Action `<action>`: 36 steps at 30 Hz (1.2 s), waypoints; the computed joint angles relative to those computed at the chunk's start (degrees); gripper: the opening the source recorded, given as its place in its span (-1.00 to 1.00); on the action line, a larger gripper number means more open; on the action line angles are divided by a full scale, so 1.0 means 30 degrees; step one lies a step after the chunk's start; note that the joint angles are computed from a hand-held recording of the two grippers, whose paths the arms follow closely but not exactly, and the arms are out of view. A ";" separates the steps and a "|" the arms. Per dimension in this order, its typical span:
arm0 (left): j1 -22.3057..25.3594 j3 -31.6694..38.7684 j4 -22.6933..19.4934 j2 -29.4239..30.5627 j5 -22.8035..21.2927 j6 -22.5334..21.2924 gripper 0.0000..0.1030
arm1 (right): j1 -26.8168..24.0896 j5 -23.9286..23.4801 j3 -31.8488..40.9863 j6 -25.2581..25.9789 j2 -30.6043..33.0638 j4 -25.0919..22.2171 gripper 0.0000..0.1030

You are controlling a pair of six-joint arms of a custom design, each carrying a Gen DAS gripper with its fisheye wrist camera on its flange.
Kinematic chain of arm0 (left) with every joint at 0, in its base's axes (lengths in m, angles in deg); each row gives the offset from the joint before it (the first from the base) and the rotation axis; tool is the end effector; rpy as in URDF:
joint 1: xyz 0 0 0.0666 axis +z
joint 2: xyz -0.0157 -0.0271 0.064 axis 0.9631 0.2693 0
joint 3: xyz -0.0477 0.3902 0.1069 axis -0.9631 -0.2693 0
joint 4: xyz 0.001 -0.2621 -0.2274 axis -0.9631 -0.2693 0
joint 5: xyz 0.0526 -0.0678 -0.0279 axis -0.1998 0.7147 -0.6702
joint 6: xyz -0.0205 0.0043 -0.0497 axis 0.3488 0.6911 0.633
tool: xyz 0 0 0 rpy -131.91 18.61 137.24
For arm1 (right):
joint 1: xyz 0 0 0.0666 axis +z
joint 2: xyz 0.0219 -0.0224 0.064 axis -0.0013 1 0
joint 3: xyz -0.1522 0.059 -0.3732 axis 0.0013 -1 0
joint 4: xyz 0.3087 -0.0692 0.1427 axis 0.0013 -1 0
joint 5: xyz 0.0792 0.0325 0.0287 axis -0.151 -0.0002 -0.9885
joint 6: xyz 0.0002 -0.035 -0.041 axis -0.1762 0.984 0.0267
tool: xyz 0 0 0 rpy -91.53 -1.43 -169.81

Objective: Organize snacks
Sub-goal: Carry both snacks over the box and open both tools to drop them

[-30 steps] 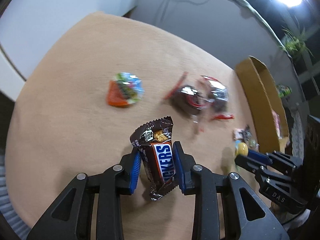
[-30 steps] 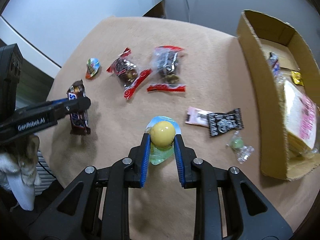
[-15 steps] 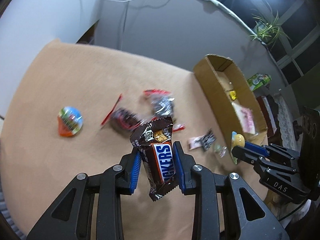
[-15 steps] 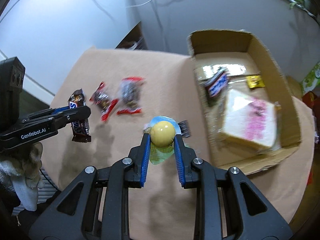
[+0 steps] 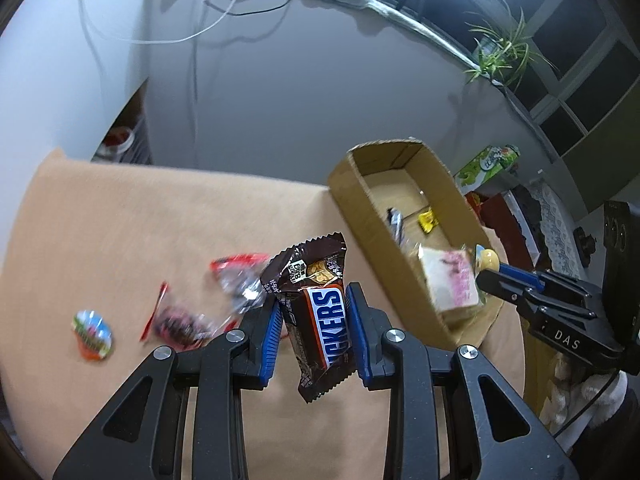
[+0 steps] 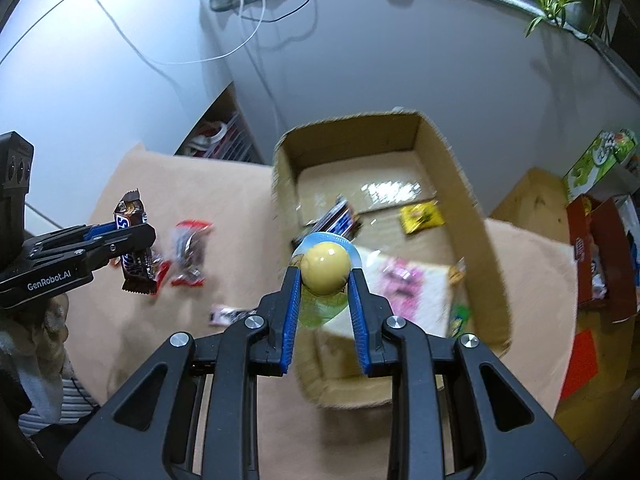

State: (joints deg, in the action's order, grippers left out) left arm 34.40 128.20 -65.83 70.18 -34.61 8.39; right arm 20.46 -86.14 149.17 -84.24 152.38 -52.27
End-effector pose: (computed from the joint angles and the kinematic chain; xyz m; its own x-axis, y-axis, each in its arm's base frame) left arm 0.2913 -0.2423 0.5357 -0.8847 -0.1637 -0.4365 0.0043 0.9334 -0.3587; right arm 0.3240 0.1251 0.5585 -0.8520 -0.2939 -0.4333 -0.3735 0.9211 0.1096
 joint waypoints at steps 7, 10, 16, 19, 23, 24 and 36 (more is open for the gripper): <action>0.0464 0.2011 0.0066 0.1896 0.0602 -0.1287 -0.43 | -0.1135 0.0454 0.1586 0.0895 0.1517 -0.0061 -0.52; 0.0592 0.3042 -0.0172 0.2790 0.0700 -0.1975 -0.43 | -0.1480 0.0741 0.2357 0.1256 0.2236 -0.0109 -0.52; 0.0720 0.4604 -0.0396 0.4355 0.1001 -0.2939 -0.43 | -0.2020 0.0779 0.3410 0.1587 0.3519 -0.0115 -0.52; 0.0716 0.5318 -0.0694 0.5095 0.1223 -0.3402 -0.43 | -0.2116 0.0657 0.3562 0.1670 0.3998 -0.0077 -0.52; 0.0624 0.6279 -0.1121 0.5969 0.1188 -0.3762 -0.43 | -0.2143 0.0541 0.3562 0.1535 0.4480 0.0029 -0.52; 0.0605 0.6432 -0.1172 0.6141 0.1232 -0.3793 -0.43 | -0.2155 0.0462 0.3530 0.1478 0.4568 0.0044 -0.52; 0.0426 0.7395 -0.2014 0.7048 0.2067 -0.4380 -0.30 | -0.1990 0.0916 0.3222 0.1458 0.4849 0.0175 -0.09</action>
